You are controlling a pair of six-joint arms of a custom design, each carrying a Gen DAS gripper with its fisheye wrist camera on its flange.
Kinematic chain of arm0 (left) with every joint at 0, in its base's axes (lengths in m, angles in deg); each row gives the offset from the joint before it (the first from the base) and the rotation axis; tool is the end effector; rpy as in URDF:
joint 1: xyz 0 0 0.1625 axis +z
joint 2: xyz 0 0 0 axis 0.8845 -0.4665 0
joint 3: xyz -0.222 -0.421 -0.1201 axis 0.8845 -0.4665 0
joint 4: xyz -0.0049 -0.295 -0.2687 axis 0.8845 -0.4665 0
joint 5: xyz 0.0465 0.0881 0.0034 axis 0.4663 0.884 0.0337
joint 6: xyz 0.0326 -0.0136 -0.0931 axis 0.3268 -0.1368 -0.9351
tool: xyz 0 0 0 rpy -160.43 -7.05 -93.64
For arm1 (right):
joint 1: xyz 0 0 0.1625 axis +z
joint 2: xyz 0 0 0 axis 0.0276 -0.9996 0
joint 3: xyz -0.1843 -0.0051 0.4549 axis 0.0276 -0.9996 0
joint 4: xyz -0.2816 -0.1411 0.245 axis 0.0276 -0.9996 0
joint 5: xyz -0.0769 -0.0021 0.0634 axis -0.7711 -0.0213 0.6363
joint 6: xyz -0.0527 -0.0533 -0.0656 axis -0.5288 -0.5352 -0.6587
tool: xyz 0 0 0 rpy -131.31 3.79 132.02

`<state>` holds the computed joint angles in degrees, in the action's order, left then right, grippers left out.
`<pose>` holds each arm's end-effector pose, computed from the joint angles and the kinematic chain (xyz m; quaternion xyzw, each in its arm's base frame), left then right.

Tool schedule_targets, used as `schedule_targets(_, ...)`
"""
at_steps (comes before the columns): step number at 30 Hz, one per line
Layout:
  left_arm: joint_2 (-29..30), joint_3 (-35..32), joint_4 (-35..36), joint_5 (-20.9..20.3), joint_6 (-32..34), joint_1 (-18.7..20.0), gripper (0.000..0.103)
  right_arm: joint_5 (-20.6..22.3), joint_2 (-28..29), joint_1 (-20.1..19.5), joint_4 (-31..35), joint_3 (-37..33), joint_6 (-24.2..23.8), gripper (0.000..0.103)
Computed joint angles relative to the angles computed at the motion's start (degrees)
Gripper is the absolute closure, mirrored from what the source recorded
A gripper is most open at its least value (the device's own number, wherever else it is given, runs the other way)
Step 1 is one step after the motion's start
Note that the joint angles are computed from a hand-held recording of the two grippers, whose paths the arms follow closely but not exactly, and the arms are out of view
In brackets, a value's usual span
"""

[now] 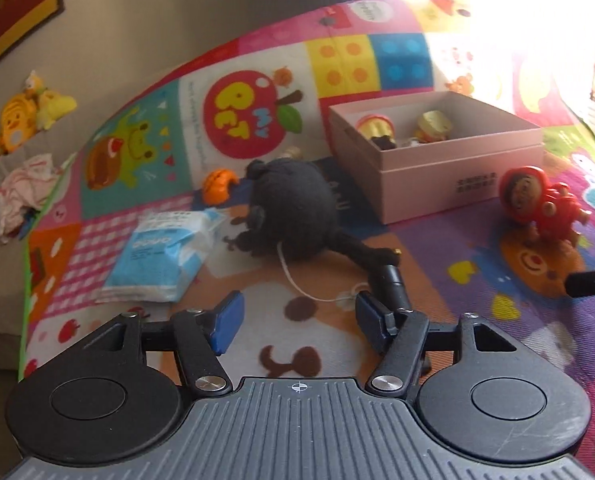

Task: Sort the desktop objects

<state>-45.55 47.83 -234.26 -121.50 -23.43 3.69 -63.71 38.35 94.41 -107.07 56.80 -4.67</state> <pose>-0.1477 -0.8057 0.1651 0.3445 0.7968 -0.3533 0.3488 0.1602 -0.7606 0.1241 0.1664 -0.8577 0.3500 0.3380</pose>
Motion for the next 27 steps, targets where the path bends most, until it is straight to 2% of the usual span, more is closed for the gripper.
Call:
schedule_targets(3, -1.3, -0.1, 2.8, -0.7, -5.2, 0.7, 0.026, -0.4, 0.2, 0.1, -0.2, -0.1, 0.1, 0.0)
schedule_targets(6, -4.2, 2.1, 9.0, -6.1, -10.3, 1.3, 0.017, -0.3, 0.1, 0.0, -0.1, -0.1, 0.3, 0.0)
schedule_targets(12, -7.2, 5.8, 18.8, -16.6, -15.4, 1.6, 0.014, -0.4, 0.2, 0.1, -0.3, -0.1, 0.2, 0.0)
schedule_targets(15, -7.5, 6.4, 20.7, -20.2, -15.6, 1.4, 0.01, -0.3, 0.1, 0.0, -0.3, 0.0, 0.2, 0.0)
schedule_targets(20, -7.2, 6.1, 21.7, -23.7, -14.7, 1.2, 0.01, -0.3, 0.2, 0.0, -0.4, 0.0, 0.2, 0.0)
schedule_targets(22, -7.2, 5.8, 21.8, -24.5, -14.6, 1.3, 0.01, -0.3, 0.2, 0.0, -0.4, 0.0, 0.2, 0.0)
schedule_targets(24, -7.0, 5.8, 20.6, -23.5, -14.0, 1.2, 0.013, -0.3, 0.2, 0.0, -0.4, 0.0, 0.1, 0.0)
schedule_targets(25, -6.8, 6.0, 19.2, -21.4, -13.3, 0.9, 0.015, -0.3, 0.2, 0.0, -0.5, 0.0, 0.1, 0.0)
schedule_targets(27, -6.2, 6.3, 16.8, -16.5, -11.4, 0.2, 0.028, -0.3, 0.2, 0.0, -0.5, 0.0, 0.1, 0.0)
